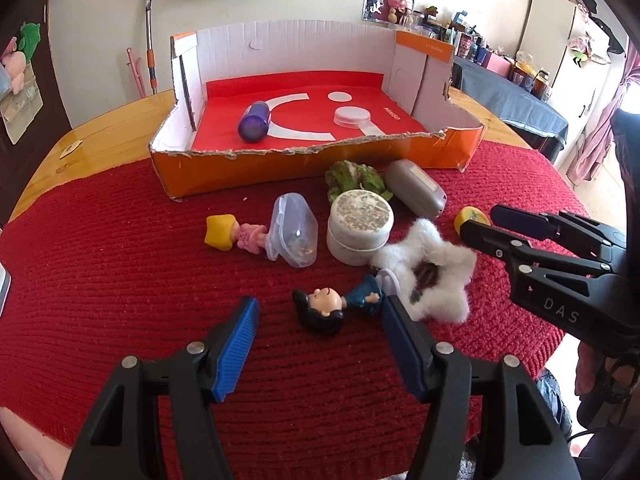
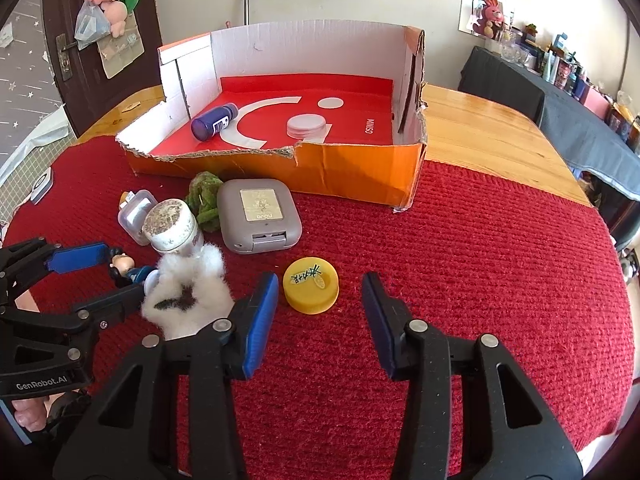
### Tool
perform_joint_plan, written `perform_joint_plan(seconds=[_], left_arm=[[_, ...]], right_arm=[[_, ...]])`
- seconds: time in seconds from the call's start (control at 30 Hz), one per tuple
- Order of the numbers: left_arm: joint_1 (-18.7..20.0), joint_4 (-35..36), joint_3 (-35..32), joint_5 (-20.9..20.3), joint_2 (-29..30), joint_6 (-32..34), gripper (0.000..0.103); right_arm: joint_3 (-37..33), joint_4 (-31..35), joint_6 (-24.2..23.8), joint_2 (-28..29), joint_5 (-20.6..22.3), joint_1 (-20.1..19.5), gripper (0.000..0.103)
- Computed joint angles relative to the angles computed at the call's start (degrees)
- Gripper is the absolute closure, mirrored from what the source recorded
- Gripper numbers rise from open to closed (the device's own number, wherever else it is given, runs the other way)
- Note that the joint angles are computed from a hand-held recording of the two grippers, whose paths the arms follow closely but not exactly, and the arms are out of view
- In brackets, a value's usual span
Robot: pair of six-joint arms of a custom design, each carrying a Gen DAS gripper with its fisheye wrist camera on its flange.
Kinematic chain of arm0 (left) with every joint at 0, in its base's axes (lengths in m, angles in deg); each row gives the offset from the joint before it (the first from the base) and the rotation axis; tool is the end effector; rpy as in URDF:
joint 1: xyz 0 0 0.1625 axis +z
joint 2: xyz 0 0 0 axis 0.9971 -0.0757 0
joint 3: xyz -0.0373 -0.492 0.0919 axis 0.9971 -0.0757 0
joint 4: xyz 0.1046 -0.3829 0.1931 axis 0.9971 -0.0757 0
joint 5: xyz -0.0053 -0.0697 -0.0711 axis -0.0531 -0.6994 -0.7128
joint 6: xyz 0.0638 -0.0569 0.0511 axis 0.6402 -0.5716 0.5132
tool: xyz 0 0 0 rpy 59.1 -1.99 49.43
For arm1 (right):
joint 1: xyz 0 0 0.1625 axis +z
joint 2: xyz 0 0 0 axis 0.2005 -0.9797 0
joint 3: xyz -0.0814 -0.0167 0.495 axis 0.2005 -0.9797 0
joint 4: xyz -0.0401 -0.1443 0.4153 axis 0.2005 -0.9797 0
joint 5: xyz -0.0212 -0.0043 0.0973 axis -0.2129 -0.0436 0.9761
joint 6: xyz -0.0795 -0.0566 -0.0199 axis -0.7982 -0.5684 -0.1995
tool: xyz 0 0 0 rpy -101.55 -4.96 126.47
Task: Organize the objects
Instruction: 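Grasp the figurine with the left tool while the right tool grasps the yellow cap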
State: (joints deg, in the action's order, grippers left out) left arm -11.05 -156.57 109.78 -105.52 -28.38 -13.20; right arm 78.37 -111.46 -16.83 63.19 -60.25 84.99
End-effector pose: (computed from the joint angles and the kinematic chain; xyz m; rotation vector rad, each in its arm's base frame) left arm -0.0246 -0.7877 0.1127 0.6438 2.4194 -0.6141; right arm 0.1656 -0.7964 -0.0368 0.3332 -2.2472 0.8374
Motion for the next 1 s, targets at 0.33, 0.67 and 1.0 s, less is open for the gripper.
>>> perform_joint_plan(seconds=[0.33, 0.67, 1.0], left_arm=[[-0.05, 0.49, 0.44, -0.94, -0.1, -0.8, 0.038], [-0.65, 0.27, -0.24, -1.79, 0.96, -2.85, 0.032], [0.24, -2.59, 0.78, -2.6, 0.3, -4.82, 0.046]], right_arm=[[-0.43, 1.05, 0.23, 0.32, 0.2, -0.16, 0.061], [-0.63, 1.18, 0.25, 0.39, 0.46, -0.37, 0.061], [-1.27, 0.78, -1.05, 0.83, 0.25, -0.27, 0.068]])
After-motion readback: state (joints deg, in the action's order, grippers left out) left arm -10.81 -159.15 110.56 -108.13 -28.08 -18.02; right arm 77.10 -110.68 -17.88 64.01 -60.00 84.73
